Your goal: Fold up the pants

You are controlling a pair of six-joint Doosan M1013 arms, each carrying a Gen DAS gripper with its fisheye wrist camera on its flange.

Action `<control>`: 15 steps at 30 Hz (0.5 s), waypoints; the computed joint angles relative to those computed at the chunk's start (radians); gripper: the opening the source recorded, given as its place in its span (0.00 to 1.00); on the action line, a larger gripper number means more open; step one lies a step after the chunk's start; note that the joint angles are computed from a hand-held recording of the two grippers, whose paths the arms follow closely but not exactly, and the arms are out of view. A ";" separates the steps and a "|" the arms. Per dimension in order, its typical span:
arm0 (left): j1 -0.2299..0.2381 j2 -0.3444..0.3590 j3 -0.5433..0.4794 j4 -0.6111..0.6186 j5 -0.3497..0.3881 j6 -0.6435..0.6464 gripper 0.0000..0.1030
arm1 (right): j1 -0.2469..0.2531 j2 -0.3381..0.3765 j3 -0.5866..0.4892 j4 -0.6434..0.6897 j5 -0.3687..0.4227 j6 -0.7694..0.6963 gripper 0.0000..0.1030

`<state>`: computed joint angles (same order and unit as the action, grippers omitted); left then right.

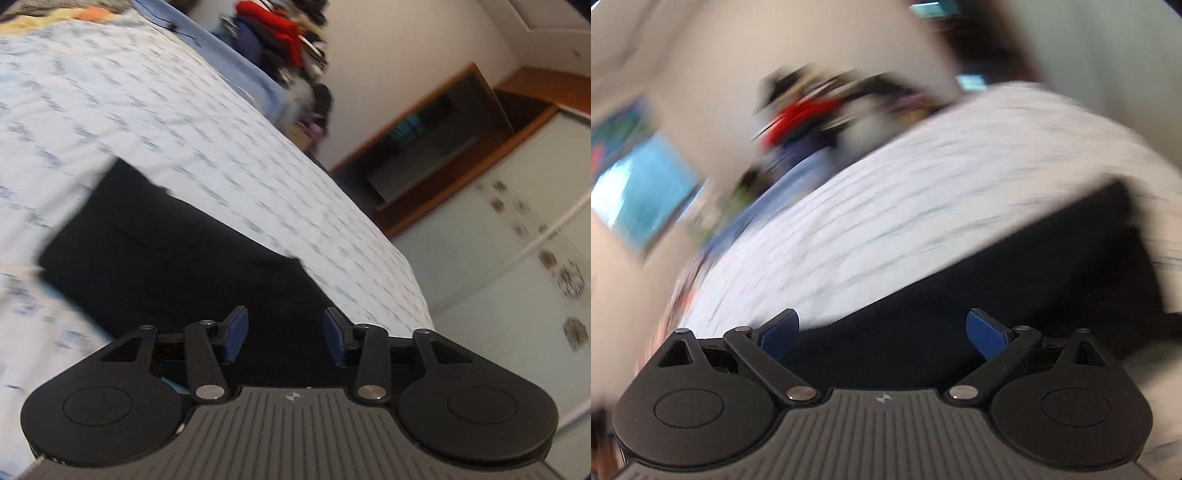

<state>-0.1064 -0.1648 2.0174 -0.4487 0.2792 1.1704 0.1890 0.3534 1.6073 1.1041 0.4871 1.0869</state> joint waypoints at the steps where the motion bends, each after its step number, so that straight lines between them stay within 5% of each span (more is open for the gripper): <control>1: -0.015 0.021 -0.017 -0.046 0.014 0.049 0.48 | -0.025 0.018 -0.017 -0.039 0.040 0.086 0.95; 4: -0.059 0.070 -0.060 -0.061 0.059 0.070 0.48 | -0.083 0.057 -0.035 -0.104 0.141 0.222 0.89; 6: -0.071 0.097 -0.076 -0.148 0.090 0.162 0.49 | -0.107 0.029 0.024 0.035 0.097 0.105 0.89; 8: -0.083 0.121 -0.094 -0.167 0.119 0.191 0.51 | -0.113 -0.010 0.076 0.108 -0.029 0.025 0.91; 11: -0.089 0.160 -0.130 -0.168 0.166 0.204 0.52 | -0.164 -0.003 0.094 0.351 0.063 -0.180 0.93; 15: -0.104 0.189 -0.153 -0.155 0.166 0.179 0.62 | -0.164 0.040 0.024 0.170 0.079 -0.156 0.88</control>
